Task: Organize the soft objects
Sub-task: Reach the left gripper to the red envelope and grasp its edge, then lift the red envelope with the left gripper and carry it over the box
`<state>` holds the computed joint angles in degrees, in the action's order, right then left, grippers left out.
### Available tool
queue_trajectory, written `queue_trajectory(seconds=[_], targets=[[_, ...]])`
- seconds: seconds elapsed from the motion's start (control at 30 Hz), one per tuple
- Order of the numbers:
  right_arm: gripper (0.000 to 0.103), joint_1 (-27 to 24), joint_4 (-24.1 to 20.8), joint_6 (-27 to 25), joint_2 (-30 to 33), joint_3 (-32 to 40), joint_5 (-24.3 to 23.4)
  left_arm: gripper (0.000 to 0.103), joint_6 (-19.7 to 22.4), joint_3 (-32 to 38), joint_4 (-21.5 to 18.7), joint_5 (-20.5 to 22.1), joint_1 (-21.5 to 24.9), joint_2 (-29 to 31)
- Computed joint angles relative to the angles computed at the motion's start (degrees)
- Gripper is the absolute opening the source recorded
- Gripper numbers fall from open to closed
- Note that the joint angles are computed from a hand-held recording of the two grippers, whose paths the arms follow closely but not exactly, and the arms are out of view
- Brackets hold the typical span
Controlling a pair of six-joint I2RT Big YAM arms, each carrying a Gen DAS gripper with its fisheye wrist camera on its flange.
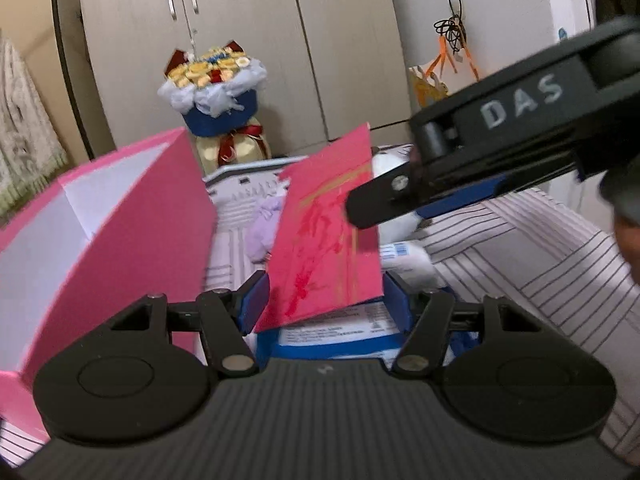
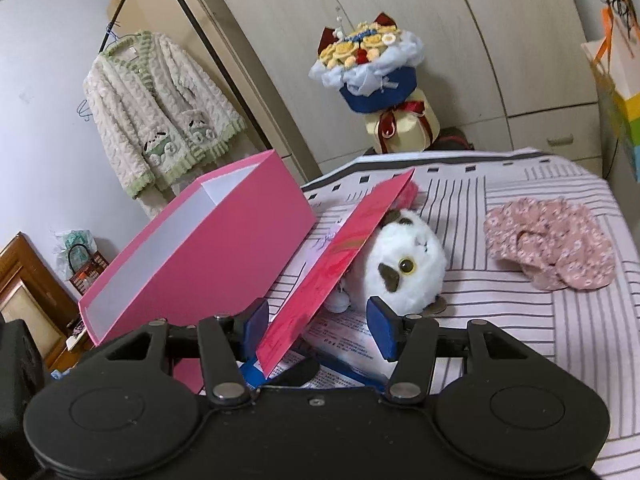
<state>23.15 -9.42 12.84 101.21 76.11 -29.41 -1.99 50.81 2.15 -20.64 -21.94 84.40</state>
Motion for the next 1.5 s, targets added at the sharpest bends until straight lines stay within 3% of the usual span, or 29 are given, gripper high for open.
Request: queue_trajectory(seconds=[0.1, 0.23, 0.27, 0.33, 0.37, 0.47, 0.6, 0.73, 0.83, 0.97, 1.13, 1.27, 1.37, 1.5], targets=[[0.059, 0.3, -0.88, -0.16, 1.58, 1.61, -0.71, 0.062, -2.23, -0.26, 0.36, 2.26, 0.61, 0.15], [0.059, 0.38, -1.6, 0.63, 3.83, 3.71, -1.68, 0.059, -1.38, -0.23, 0.77, 1.42, 0.56, 0.8], [0.056, 0.52, -1.33, 1.08, 4.24, 3.94, -1.45, 0.059, -1.14, -0.19, 0.65, 1.73, 0.64, 0.81], [0.036, 0.78, 0.21, 1.81, 4.48, 3.52, -0.86, 0.059, -0.77, -0.37, 0.61, 2.92, 0.86, 0.47], [0.019, 0.79, 1.44, 1.94, 4.39, 2.94, -1.15, 0.06, -0.58, -0.57, 0.62, 3.76, 1.11, 0.1], [0.013, 0.73, 5.28, 0.85, 3.07, 0.17, -1.06, 0.062, -0.65, -1.27, 0.29, 6.51, 1.93, -1.25], [0.012, -0.86, 6.9, 2.56, 1.65, -2.06, -3.56, 0.066, -1.67, -2.11, -0.61, 12.6, 3.87, -3.05], [0.012, -2.15, 7.13, 3.82, 0.45, -3.57, -4.83, 0.067, -6.73, -0.82, -4.44, 21.92, 6.47, -3.25], [0.013, -3.22, 8.44, 5.22, -0.04, -4.9, -5.69, 0.066, -8.52, -0.82, -5.33, 25.78, 7.16, -3.59], [0.013, -4.09, 8.55, 5.87, 0.72, -5.09, -6.78, 0.066, -8.96, -1.86, -3.81, 27.12, 7.21, -4.29], [0.015, -4.55, 10.08, 7.59, 1.0, -5.97, -7.36, 0.062, -14.23, -0.51, -3.29, 27.32, 8.0, -2.76], [0.022, -4.3, 9.46, 6.06, 0.67, -6.77, -4.69, 0.055, -18.91, 2.32, -4.47, 28.22, 8.51, 0.25], [0.022, -4.48, 10.06, 6.25, 0.69, -7.25, -5.06, 0.044, -20.89, 3.35, -4.45, 25.62, 7.76, 1.87], [0.022, -4.68, 9.93, 5.68, 0.67, -7.56, -5.24, 0.04, -23.61, 3.12, -3.21, 23.95, 7.37, 2.43]])
